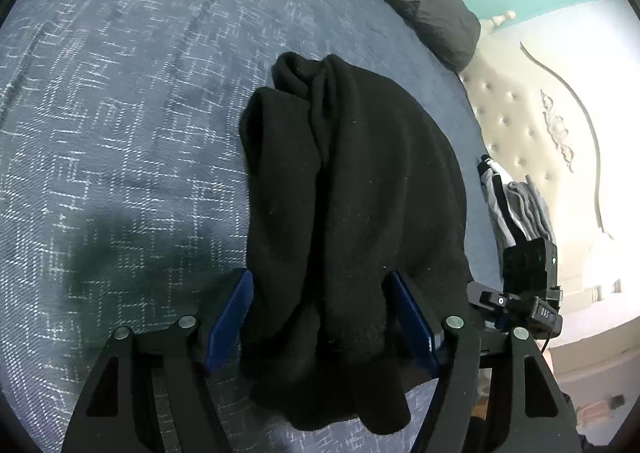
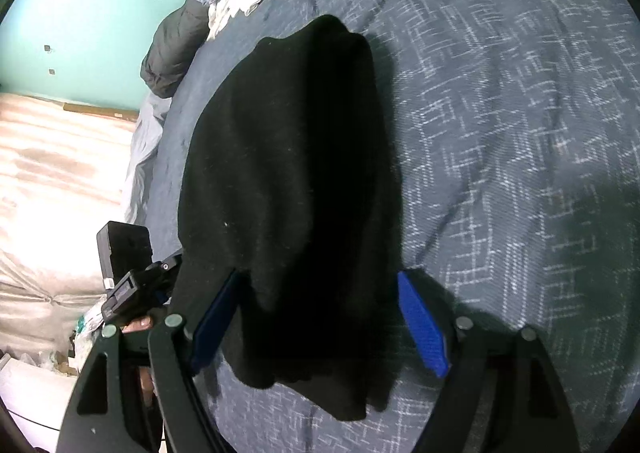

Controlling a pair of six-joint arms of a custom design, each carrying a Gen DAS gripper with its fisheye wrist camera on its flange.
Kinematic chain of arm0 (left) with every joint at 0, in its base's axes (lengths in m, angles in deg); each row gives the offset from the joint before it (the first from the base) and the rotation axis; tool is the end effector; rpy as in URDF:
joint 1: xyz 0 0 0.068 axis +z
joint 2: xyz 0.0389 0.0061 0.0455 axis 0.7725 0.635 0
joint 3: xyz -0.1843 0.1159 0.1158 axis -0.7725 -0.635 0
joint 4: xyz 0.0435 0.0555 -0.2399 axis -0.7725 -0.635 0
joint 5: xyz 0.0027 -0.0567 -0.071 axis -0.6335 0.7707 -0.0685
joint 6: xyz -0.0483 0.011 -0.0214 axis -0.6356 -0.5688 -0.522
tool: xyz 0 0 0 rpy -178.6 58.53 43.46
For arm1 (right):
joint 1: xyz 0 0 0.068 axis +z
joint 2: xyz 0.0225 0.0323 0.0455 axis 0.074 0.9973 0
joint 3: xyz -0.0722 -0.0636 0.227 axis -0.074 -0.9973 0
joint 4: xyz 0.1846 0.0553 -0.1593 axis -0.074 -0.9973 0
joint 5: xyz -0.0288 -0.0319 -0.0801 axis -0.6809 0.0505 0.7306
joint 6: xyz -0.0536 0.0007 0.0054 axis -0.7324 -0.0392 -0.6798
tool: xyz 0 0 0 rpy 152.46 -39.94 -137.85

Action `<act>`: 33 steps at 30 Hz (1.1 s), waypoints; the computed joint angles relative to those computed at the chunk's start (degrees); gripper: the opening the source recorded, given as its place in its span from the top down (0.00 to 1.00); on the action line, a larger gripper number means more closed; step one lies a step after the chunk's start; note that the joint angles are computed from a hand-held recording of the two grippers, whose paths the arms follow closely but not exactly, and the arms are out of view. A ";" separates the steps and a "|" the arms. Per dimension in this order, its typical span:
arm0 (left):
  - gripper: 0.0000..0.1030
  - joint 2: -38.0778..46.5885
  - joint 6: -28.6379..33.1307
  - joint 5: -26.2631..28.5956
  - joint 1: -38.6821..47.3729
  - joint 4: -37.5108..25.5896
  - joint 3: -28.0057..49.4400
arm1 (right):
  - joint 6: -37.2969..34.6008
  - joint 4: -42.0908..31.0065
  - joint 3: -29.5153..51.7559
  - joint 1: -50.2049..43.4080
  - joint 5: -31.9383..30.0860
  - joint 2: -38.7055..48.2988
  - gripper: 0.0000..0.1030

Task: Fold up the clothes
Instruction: 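Press both open tools down on the bundle's sides to square it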

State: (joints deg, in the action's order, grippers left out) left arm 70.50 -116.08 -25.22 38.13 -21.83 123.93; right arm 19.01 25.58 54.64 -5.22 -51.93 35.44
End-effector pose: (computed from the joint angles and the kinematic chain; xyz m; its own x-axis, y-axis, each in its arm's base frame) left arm 0.2927 -0.0845 0.1072 -0.9343 -0.2418 -0.2620 0.0031 0.7294 -0.6841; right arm 0.3155 -0.0264 0.1479 -0.9886 -0.0142 -0.1500 -0.1178 0.6932 0.7111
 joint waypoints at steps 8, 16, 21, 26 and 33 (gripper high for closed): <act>0.29 0.78 0.44 0.35 -0.43 0.03 0.62 | 2.86 3.16 -0.95 3.33 0.42 -0.12 0.23; 0.44 -1.03 -1.42 -1.38 -3.25 0.73 0.09 | 3.56 4.05 -1.48 4.41 -0.20 -0.64 0.34; 0.42 0.93 -1.88 -2.09 -3.76 1.69 1.09 | 5.43 5.65 -2.21 5.43 0.08 -1.36 0.34; 0.39 1.15 -0.78 -2.56 -3.35 1.40 1.02 | 7.30 7.08 -2.14 6.43 0.02 -1.14 0.34; 0.39 0.64 -0.37 -6.01 -5.65 -0.24 2.39 | 5.87 5.87 -1.26 5.99 0.11 -0.84 0.35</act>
State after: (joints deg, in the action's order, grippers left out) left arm 71.14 -116.45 -31.22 32.48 -22.07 126.32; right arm 24.88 31.45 53.38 0.76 -51.82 34.60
